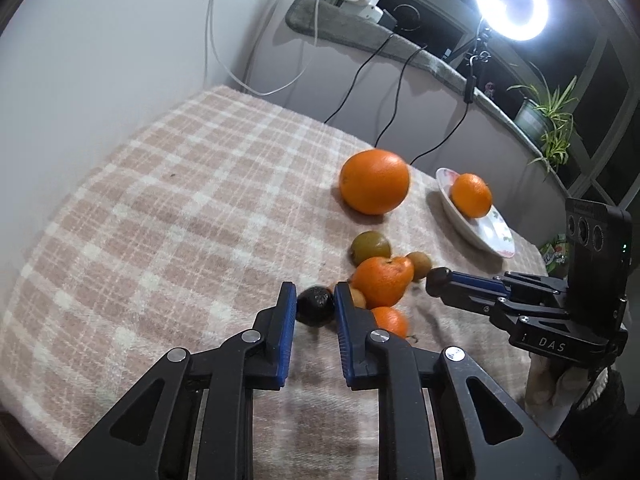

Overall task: Organize fruits
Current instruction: 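Grasp the dark purple plum with the left tool while the right grasps a black fruit, then lift both dark fruits and carry them over the plate with both tools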

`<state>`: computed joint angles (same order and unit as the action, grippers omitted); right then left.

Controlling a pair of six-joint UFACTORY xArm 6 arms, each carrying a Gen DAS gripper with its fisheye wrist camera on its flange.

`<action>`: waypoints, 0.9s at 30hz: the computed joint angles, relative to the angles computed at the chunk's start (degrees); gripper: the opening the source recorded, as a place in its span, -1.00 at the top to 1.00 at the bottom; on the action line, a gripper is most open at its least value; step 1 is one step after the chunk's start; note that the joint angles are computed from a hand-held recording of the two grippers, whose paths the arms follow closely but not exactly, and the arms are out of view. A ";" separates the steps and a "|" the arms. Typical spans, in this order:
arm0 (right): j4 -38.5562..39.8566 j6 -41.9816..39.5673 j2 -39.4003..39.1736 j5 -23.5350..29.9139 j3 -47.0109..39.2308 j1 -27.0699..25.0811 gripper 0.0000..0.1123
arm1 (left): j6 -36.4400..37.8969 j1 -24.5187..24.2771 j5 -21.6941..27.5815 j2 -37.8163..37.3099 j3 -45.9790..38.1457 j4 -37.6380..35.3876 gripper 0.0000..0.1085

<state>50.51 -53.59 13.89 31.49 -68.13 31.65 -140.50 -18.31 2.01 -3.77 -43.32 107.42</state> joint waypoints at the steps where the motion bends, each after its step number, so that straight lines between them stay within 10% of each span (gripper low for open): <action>1: 0.13 -0.09 -0.11 -0.15 0.08 0.01 0.64 | 0.13 -0.17 0.08 0.03 -0.22 -0.03 0.69; 17: -5.28 1.82 0.55 -1.25 0.84 1.23 0.63 | 15.42 -0.60 0.51 -0.79 3.46 -12.51 0.72; 21: -5.53 2.15 0.84 -1.45 0.61 1.42 0.61 | 22.24 -1.72 1.10 -0.51 4.10 -17.79 0.44; 27: -7.26 2.91 1.76 -2.31 0.22 1.91 0.30 | 25.54 -2.10 2.08 1.22 3.50 -20.17 0.41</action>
<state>43.25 -50.69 15.65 29.18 -67.91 33.56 -114.95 -20.41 4.09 -2.55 -39.82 87.25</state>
